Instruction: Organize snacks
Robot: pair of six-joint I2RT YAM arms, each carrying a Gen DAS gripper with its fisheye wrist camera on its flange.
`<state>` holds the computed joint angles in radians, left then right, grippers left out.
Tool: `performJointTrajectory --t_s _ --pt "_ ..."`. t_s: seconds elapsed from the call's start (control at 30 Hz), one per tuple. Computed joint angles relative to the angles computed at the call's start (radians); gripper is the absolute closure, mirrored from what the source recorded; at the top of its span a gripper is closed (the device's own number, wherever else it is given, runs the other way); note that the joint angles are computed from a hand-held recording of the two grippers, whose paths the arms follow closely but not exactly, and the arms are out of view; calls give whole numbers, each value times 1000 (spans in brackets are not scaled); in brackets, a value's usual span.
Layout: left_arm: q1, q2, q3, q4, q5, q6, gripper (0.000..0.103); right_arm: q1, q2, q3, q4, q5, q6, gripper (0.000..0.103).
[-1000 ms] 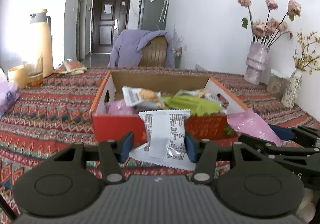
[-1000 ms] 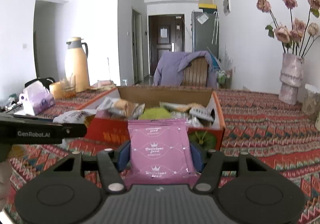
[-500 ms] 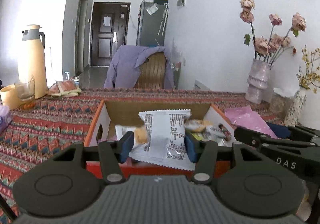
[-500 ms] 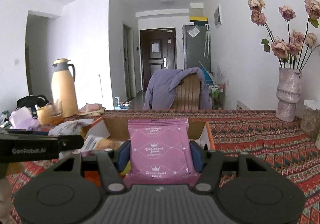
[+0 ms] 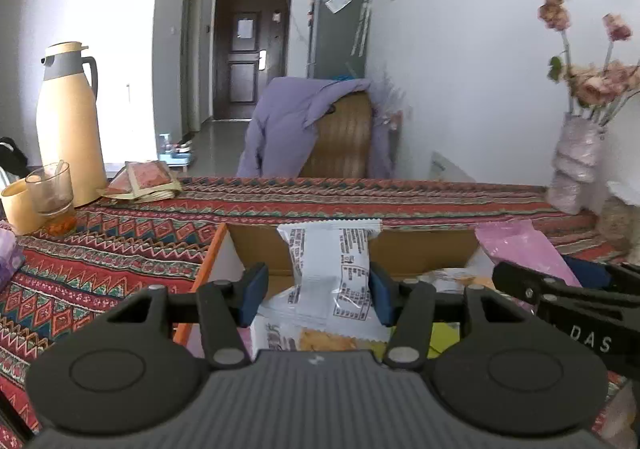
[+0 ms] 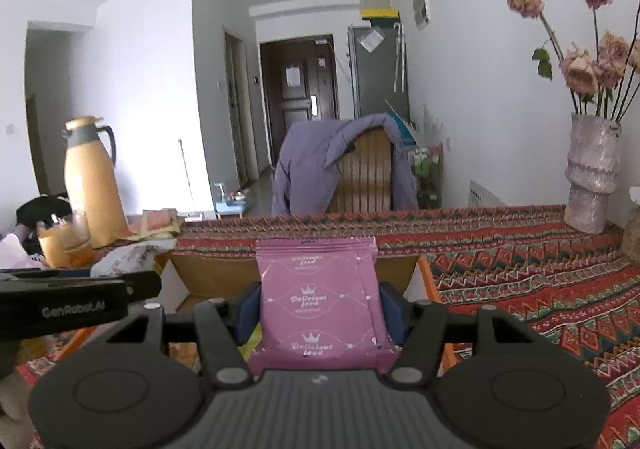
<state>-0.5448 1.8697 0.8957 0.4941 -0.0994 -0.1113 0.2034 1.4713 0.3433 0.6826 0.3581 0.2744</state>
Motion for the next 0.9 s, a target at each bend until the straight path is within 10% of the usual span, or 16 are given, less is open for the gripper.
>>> performJointTrajectory --t_s 0.23,0.37,0.5,0.9 --pt "17 72 68 -33 -13 -12 45 -26 157 98 -25 -42 17 42" --pt "31 66 23 38 -17 -31 2 -36 149 77 -10 -79 32 22" --pt "41 44 -18 85 -28 -44 0 -37 125 45 11 -74 30 1" --pt "75 -131 -220 159 78 -53 0 35 -42 -67 -14 9 63 0"
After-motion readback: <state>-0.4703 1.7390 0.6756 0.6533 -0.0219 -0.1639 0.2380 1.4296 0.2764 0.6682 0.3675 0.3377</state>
